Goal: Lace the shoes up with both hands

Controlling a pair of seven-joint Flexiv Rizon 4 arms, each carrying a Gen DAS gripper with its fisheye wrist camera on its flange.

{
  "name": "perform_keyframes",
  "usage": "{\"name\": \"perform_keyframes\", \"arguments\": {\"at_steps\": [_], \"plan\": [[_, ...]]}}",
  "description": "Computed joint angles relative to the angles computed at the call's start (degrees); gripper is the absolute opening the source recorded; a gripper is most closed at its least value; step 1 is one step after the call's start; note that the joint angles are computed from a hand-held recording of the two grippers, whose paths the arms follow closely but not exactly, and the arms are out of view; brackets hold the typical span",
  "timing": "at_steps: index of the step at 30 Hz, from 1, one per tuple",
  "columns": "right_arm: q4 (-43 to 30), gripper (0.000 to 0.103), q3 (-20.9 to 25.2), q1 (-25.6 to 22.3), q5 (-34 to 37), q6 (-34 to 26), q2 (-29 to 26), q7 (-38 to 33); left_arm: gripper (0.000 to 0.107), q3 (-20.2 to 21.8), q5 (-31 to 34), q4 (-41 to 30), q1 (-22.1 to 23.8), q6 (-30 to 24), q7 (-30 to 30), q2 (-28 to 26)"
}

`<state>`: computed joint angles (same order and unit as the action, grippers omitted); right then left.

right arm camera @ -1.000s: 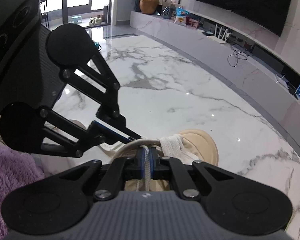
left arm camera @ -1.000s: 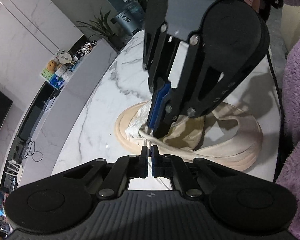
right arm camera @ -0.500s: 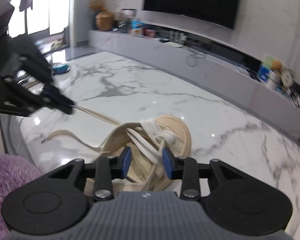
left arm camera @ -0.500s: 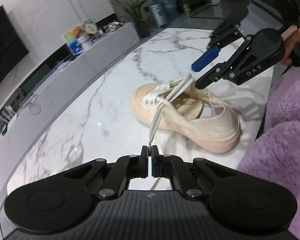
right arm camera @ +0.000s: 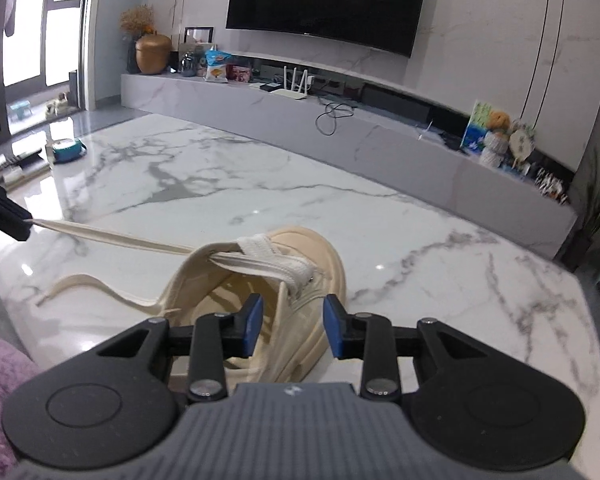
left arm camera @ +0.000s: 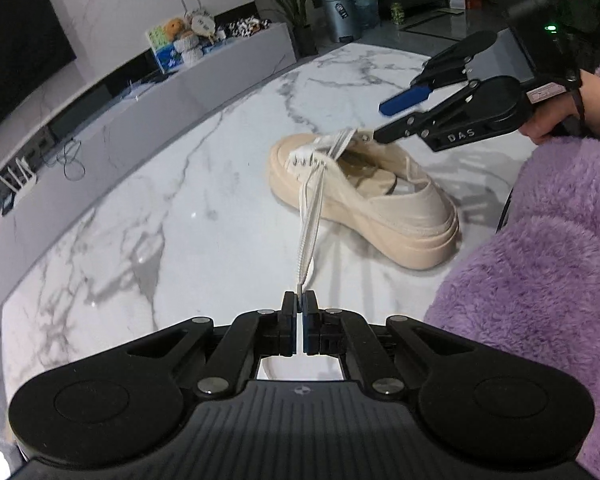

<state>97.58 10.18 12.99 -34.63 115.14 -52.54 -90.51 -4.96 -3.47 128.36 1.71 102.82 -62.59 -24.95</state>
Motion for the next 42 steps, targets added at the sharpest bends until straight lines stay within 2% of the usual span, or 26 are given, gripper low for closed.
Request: {"name": "perform_keyframes", "arguments": {"at_steps": [3, 6, 10, 18, 25, 27, 29, 31, 36, 39, 42], "plan": [[0.7, 0.036, -5.4, 5.4, 5.7, 1.9, 0.6, -2.4, 0.001, -2.2, -0.4, -0.1, 2.4, 0.6, -1.6, -2.1], [1.3, 0.036, -6.5, 6.7, 7.6, 3.8, 0.6, -4.7, 0.001, -4.4, -0.5, 0.1, 4.9, 1.2, -3.6, -4.2], [1.2, 0.036, -6.0, 6.6, 8.4, 4.5, 0.4, -5.8, 0.001, -5.6, -0.8, -0.3, 6.9, -1.2, -5.1, -6.3], [1.2, 0.036, -5.9, 6.8, 9.5, 5.9, 0.2, -6.7, 0.002, -3.5, -5.1, -2.5, 6.7, -7.5, -8.5, -7.6], [1.2, 0.036, -5.4, 6.2, 9.3, 6.7, 0.1, -6.3, 0.002, 1.5, -10.5, -8.7, 3.7, -16.3, -12.2, -8.2], [1.3, 0.037, -5.6, 6.3, 9.3, 7.0, 0.1, -6.5, 0.009, 1.7, -12.2, -10.7, 4.2, -18.2, -13.5, -9.0], [1.4, 0.037, -5.7, 6.4, 9.4, 7.2, 0.1, -6.6, 0.033, 3.5, -13.8, -13.0, 3.2, -20.0, -16.5, -9.8], [1.4, 0.037, -6.0, 6.6, 9.6, 7.3, 0.0, -6.8, 0.046, 5.8, -14.7, -15.5, 1.9, -22.0, -20.3, -10.8], [1.6, 0.037, -6.4, 7.1, 10.3, 8.1, 0.0, -7.5, 0.046, 3.4, -19.8, -18.2, 5.2, -24.2, -26.5, -11.8], [1.7, 0.037, -6.5, 7.3, 10.5, 8.6, 0.0, -8.0, 0.046, 5.8, -20.1, -21.3, 4.1, -26.6, -31.8, -13.0], [1.9, 0.037, -6.4, 7.2, 10.3, 9.3, -0.1, -8.5, 0.046, 8.5, -17.4, -24.7, 2.5, -30.1, -35.1, -14.2]]}}
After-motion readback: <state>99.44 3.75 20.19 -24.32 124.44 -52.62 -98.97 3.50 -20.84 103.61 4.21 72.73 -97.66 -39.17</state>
